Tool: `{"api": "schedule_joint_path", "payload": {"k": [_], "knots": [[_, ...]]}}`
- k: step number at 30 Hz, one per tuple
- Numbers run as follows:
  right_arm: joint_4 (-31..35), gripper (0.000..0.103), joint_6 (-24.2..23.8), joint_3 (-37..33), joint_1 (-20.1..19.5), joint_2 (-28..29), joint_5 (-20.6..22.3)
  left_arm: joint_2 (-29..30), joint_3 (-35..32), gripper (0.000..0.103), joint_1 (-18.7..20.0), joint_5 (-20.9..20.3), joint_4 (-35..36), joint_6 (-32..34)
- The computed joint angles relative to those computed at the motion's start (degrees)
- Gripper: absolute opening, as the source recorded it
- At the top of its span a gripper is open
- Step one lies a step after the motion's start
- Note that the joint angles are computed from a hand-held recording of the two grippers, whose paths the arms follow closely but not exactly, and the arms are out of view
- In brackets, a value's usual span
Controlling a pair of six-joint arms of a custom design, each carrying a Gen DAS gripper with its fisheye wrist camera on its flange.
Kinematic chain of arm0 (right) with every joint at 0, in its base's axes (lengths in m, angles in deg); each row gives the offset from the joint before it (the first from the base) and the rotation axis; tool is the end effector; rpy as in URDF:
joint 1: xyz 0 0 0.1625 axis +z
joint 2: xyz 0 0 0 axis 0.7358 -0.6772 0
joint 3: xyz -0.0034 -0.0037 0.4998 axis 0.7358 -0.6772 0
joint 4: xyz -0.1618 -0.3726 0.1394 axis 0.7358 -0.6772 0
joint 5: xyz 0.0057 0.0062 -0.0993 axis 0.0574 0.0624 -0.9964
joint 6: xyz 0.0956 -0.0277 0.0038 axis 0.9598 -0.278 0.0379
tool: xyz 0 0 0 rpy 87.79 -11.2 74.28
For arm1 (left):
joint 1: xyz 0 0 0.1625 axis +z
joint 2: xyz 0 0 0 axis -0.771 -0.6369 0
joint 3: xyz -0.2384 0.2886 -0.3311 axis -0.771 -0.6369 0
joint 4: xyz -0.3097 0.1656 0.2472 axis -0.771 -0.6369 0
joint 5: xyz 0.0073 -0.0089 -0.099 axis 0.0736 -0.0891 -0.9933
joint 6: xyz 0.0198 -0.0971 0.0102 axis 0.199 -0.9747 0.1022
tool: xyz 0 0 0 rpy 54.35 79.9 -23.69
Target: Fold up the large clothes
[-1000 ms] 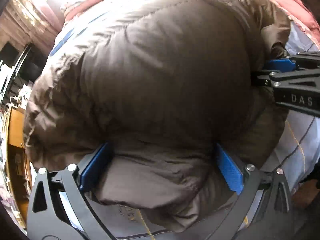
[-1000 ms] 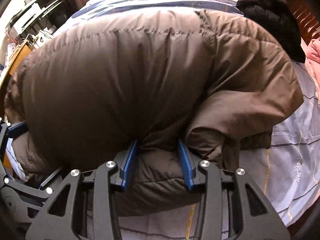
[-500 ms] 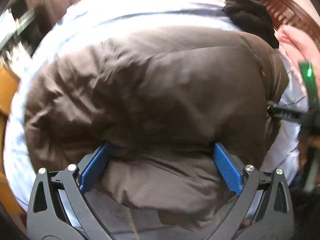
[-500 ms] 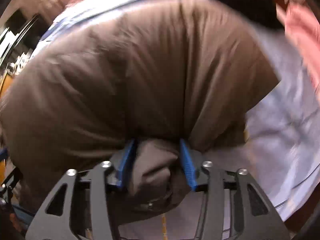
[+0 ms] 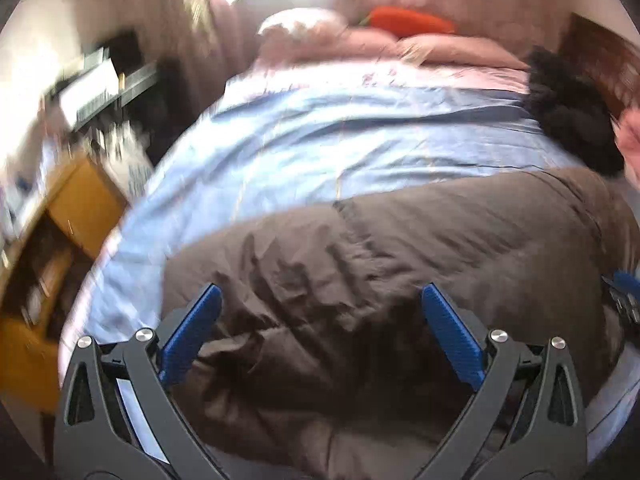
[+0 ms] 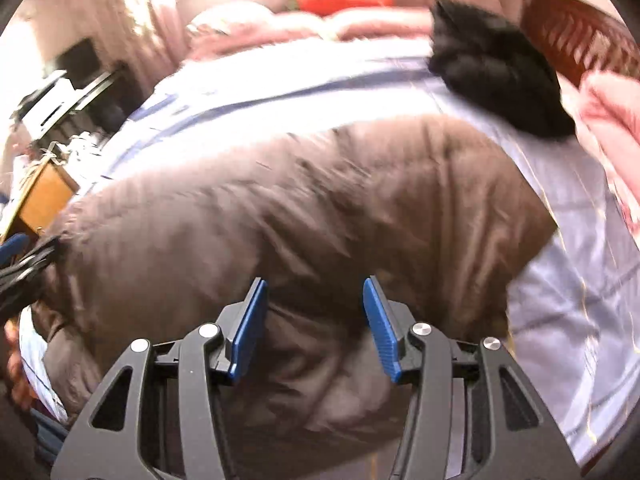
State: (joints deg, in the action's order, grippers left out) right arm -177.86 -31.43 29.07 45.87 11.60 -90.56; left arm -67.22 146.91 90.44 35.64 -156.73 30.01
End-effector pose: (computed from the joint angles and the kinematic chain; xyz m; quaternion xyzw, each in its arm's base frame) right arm 0.1229 -0.6147 0.5083 0.1358 -0.9003 0.3045 0.2798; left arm -0.4932 -0.7043 0.0287 0.0539 0.8410 -0.3228 0.4309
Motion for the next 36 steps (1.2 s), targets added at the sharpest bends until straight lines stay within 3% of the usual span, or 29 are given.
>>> {"api": "schedule_joint_path", "payload": {"k": [2, 4, 7, 9, 11, 14, 18, 21, 24, 27, 31, 34, 36], "knots": [[-1.3, 0.051, -0.3, 1.1, 0.3, -0.4, 2.4, -1.1, 1.0, 0.101, 2.1, -7.4, -2.6, -2.2], [-0.9, 0.055, 0.0, 0.7, 0.5, 0.1, 4.1, -1.2, 0.7, 0.101, 3.6, -10.6, -0.2, -5.1], [1.6, 0.058, -0.5, -0.9, 1.4, 1.9, 1.5, 0.9, -2.6, 0.101, 4.0, -9.6, 6.4, -6.0], [0.8, 0.058, -0.3, -0.6, 1.5, 1.5, 2.2, -0.7, 0.3, 0.100, 3.4, -9.7, 4.4, -7.7], [1.3, 0.058, -0.2, -0.2, 2.2, 0.5, 2.9, -2.1, 2.1, 0.094, 2.6, -10.3, 0.1, -8.7], [-0.2, 0.058, -1.9, 0.0, 3.3, -0.2, -0.1, -5.0, 6.8, 0.094, 0.0, -13.0, -12.0, -2.2], [0.2, 0.058, 0.2, -1.6, 2.1, -0.4, -0.4, -3.5, 6.1, 0.094, -3.9, -15.4, -12.1, 6.3], [2.5, 0.058, 2.2, -3.5, 0.5, 0.1, 0.7, 0.0, 4.0, 0.094, -5.1, -17.7, -7.4, 10.1], [7.5, 0.058, 5.7, -5.2, -0.8, 0.6, 1.5, 2.8, 1.9, 0.097, -5.2, -16.2, 0.9, 9.2], [15.3, 0.058, 8.9, -5.4, -1.2, 1.0, 1.5, 2.6, 1.5, 0.101, -3.6, -18.6, 2.2, 6.7], [12.6, 0.061, 6.2, -3.1, -0.9, 1.9, -1.5, 3.8, -0.1, 0.101, -3.3, -17.8, 5.1, 5.7], [13.7, 0.060, 9.2, -3.9, -0.9, 1.0, -0.4, 2.4, 2.9, 0.101, -4.5, -16.7, -1.9, 7.6], [8.9, 0.061, 7.4, -2.6, -0.2, -0.3, 0.5, 1.2, 4.9, 0.101, -5.4, -14.9, -6.3, 8.2]]}}
